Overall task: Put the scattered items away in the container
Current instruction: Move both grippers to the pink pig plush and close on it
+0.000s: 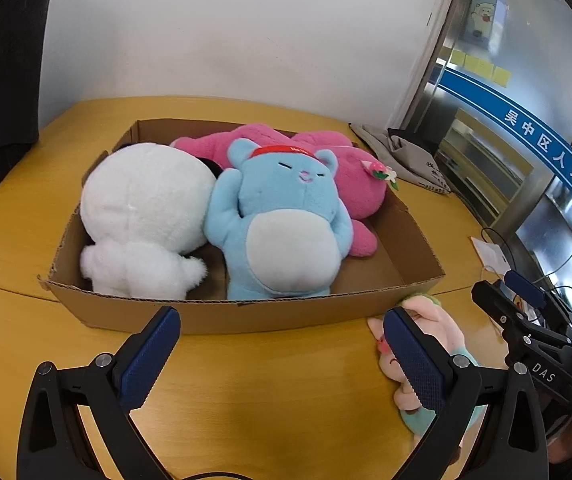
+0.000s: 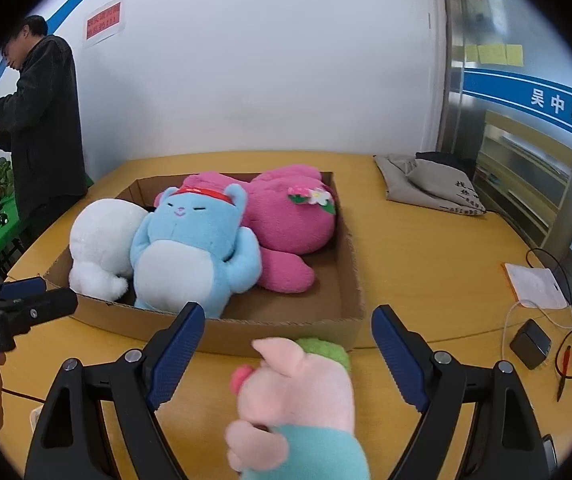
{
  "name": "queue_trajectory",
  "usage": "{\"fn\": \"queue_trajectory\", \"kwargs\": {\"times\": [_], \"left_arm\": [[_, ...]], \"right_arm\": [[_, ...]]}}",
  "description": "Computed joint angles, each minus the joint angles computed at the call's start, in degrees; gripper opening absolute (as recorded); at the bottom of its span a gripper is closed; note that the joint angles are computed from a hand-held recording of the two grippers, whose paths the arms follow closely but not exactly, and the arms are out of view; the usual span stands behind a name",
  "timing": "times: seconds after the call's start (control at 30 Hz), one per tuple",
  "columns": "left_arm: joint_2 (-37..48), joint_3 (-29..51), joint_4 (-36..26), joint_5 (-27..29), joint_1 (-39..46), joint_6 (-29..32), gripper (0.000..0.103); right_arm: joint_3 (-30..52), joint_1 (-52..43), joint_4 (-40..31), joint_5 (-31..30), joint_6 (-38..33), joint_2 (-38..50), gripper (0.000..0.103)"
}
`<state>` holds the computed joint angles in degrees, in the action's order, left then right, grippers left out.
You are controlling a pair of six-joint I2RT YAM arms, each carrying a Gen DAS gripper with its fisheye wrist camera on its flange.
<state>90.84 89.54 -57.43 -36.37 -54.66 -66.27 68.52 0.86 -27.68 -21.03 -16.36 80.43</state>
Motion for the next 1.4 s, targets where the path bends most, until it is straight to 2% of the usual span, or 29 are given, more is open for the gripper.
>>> {"fn": "queue_trajectory", "kwargs": {"times": [0.13, 0.27, 0.33, 0.43, 0.53, 0.67, 0.8, 0.87, 0.97, 1.0, 1.13, 1.2, 1.4], "left_arm": [[1.63, -0.24, 2.68, 2.76, -0.2, 1.47, 0.103], [3.72, -0.53, 5.67, 6.6, 0.48, 2.07, 0.103], [4.5, -0.55, 7.24, 8.5, 0.86, 2.69, 0.103], [6.16, 0.3, 8.04, 12.07, 1.74, 3.21, 0.103], [5.94, -2.38, 13.0, 16.19, 2.84, 3.57, 0.103], [5.65, -7.06, 21.69, 22.51, 4.4, 4.44, 0.103], [8.27, -7.28, 25.57, 25.44, 5.04, 5.23, 0.103], [8.63, -8.62, 29.18, 27.85, 5.65, 6.04, 0.099], [8.79, -9.72, 32.84, 31.59, 6.19, 7.26, 0.083], [8.95, -9.43, 33.1, 32.05, 6.16, 7.71, 0.076], [10.51, -5.73, 29.57, 30.39, 5.33, 9.03, 0.074], [11.01, -4.96, 28.95, 30.0, 5.07, 9.21, 0.073], [10.2, -4.34, 27.57, 28.77, 4.68, 8.48, 0.064]], "right_arm": [[-0.12, -7.37, -7.82, -6.0, -8.13, 1.87, 0.086], [-5.38, -8.11, -6.74, -3.06, -11.36, 2.79, 0.086], [-4.39, -10.1, -9.99, -9.52, -12.29, 5.16, 0.086], [-3.75, -8.69, -14.44, -12.51, -16.48, 6.07, 0.085], [-7.31, -5.22, -14.44, -12.0, -18.08, 3.7, 0.085], [-13.25, 0.06, -8.33, -6.73, -18.51, -2.09, 0.087], [-14.68, 1.07, -7.84, -4.91, -19.49, -4.07, 0.087], [-15.06, 0.42, -8.37, -5.04, -20.12, -4.8, 0.088], [-13.81, -1.96, -10.95, -6.65, -20.73, -4.28, 0.089], [-12.55, -3.24, -12.79, -7.74, -21.39, -3.66, 0.089], [-7.19, -8.37, -19.9, -12.29, -25.54, -0.68, 0.087], [-6.6, -8.52, -21.68, -12.16, -28.78, 0.6, 0.077], [-8.92, -8.65, -19.79, -14.32, -26.78, -1.28, 0.06]]}}
